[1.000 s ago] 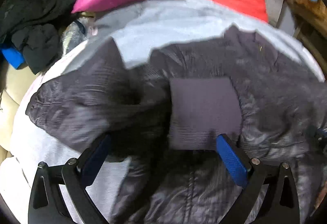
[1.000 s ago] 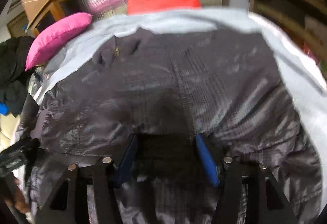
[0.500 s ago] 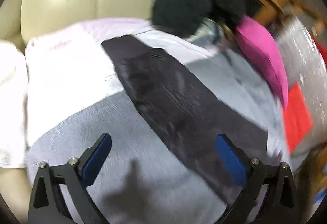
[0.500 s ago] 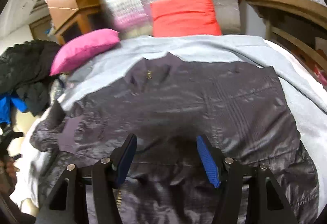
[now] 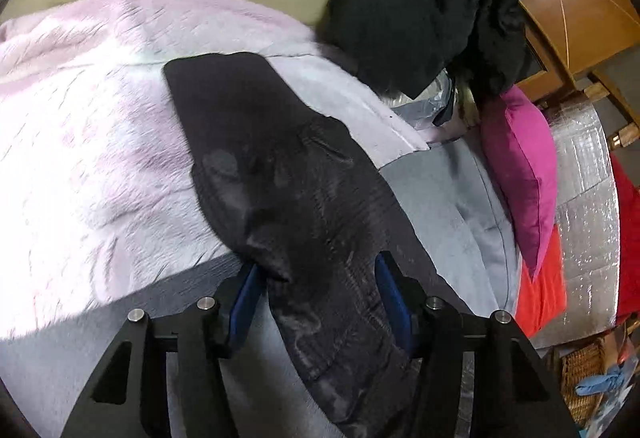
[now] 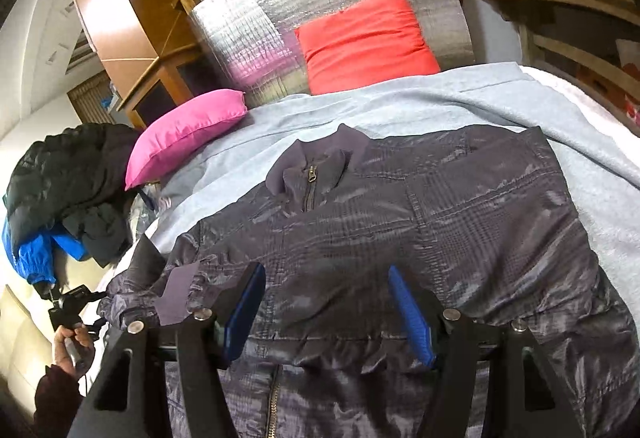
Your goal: Fold large clothes
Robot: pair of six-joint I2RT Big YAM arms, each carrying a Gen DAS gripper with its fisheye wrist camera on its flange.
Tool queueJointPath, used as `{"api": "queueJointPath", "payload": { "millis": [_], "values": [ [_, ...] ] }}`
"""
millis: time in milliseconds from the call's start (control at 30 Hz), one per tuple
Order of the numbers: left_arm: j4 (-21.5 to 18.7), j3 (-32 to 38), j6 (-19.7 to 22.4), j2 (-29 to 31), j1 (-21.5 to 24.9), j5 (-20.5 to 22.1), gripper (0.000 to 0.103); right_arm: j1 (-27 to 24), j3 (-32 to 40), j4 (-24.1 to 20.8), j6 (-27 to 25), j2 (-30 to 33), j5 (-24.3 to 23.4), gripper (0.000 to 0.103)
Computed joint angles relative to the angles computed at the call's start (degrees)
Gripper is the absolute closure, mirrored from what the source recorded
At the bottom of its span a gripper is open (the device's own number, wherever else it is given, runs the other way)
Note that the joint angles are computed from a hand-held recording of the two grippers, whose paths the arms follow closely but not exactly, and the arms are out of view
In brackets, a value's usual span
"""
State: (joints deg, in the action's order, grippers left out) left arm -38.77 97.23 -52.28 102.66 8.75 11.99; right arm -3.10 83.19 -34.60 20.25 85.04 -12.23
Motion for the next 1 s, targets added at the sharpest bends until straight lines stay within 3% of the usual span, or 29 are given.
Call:
{"api": "queueJointPath", "payload": {
  "millis": [67,100,167,267,367,500,567,667,800,900,933,1000],
  "values": [
    [-1.9,1.7,0.9,1.2,-0.1,-0.8,0.085,0.0,-0.2,0.2,0.4,-0.1,1.2,0.037],
    [-2.6,2.2,0.8,1.6,-0.2,-0.9,0.087,-0.1,-0.3,0.5,0.8,-0.2,1.4,0.038],
    [-1.0,0.5,0.7,0.2,-0.4,-1.8,0.091,-0.2,-0.2,0.5,1.0,-0.3,2.3,0.057],
    [0.1,1.1,4.1,-1.8,-2.6,-5.9,0.094,-0.6,-0.9,1.5,1.7,-1.2,3.2,0.063],
    [2.3,2.3,10.6,-4.5,-7.0,-10.1,0.094,-1.4,-1.4,2.2,3.4,-2.2,2.6,0.063],
    [5.5,4.5,21.2,-6.5,-15.9,-11.0,0.095,-3.1,-2.7,3.6,5.7,-4.0,2.7,0.063],
    [5.9,6.4,26.3,-6.0,-20.4,-10.3,0.095,-4.5,-3.3,3.9,7.4,-4.8,2.1,0.063],
    [5.3,9.8,32.3,-4.1,-27.3,-5.8,0.095,-6.3,-4.1,4.5,9.6,-5.8,1.5,0.063],
    [-0.4,16.4,37.4,1.3,-33.8,-2.2,0.095,-9.0,-4.9,4.7,11.5,-6.4,0.3,0.063],
    [-12.1,26.4,40.3,8.9,-37.2,-0.1,0.091,-11.1,-5.1,3.8,12.9,-6.2,-1.3,0.063],
    [-18.3,31.4,41.3,12.5,-37.9,1.0,0.084,-11.6,-5.0,3.3,13.3,-6.1,-2.1,0.062],
    [-26.7,37.6,42.7,16.5,-38.8,1.9,0.069,-13.1,-4.7,1.9,14.8,-5.6,-4.9,0.054]
  ]
}}
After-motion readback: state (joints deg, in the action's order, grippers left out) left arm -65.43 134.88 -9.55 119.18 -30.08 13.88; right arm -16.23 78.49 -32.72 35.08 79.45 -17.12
